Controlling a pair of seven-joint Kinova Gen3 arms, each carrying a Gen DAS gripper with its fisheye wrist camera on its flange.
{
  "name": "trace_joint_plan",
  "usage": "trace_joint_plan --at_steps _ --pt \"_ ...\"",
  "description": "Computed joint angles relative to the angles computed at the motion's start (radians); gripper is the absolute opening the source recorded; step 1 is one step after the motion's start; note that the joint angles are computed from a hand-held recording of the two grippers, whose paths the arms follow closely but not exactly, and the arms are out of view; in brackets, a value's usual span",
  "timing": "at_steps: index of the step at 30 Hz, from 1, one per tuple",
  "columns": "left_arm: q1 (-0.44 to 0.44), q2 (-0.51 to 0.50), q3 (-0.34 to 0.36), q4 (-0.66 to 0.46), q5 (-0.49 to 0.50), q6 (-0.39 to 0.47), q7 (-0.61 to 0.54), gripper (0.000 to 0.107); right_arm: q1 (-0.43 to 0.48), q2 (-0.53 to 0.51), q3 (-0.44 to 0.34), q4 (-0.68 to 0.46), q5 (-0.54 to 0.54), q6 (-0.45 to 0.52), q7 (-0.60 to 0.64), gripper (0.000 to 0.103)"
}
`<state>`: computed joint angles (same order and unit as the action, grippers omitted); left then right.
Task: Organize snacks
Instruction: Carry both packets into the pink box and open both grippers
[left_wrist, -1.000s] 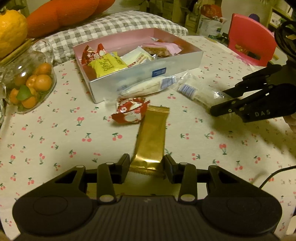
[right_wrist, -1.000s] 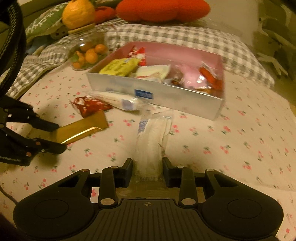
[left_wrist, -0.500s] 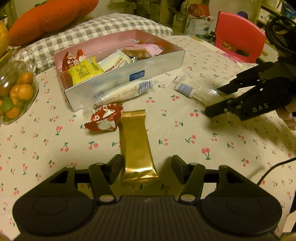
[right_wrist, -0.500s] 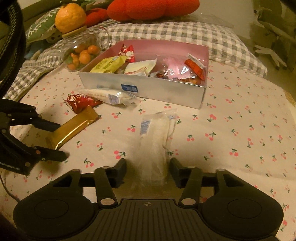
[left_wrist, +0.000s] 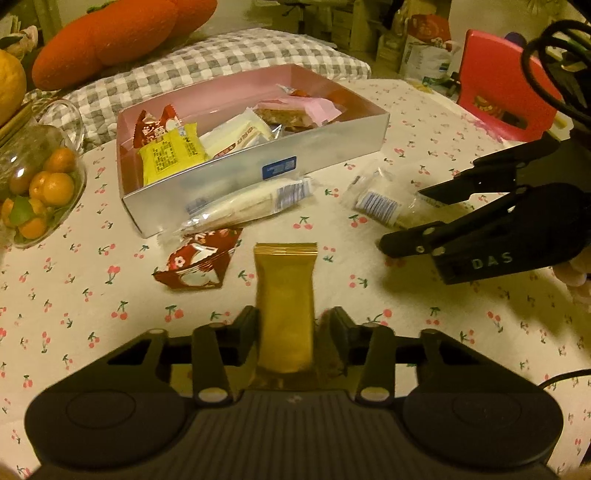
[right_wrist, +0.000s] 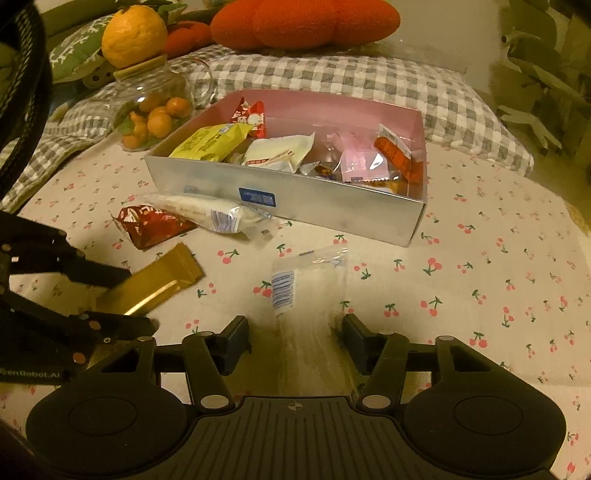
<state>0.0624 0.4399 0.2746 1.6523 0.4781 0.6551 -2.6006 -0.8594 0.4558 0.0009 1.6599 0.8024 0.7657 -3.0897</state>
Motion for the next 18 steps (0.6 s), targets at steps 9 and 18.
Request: trace_joint_plan --at_steps 9,18 --pt "-0.003 0.018 -0.016 -0.052 0.017 0.094 0.074 0.028 0.02 -0.01 -0.014 -0.024 -0.066 0.005 0.041 0.03" --pt "-0.024 0.024 -0.025 -0.096 0.062 0.191 0.112 0.028 0.029 -0.053 -0.013 0.001 -0.098 -0.025 -0.015 0.03"
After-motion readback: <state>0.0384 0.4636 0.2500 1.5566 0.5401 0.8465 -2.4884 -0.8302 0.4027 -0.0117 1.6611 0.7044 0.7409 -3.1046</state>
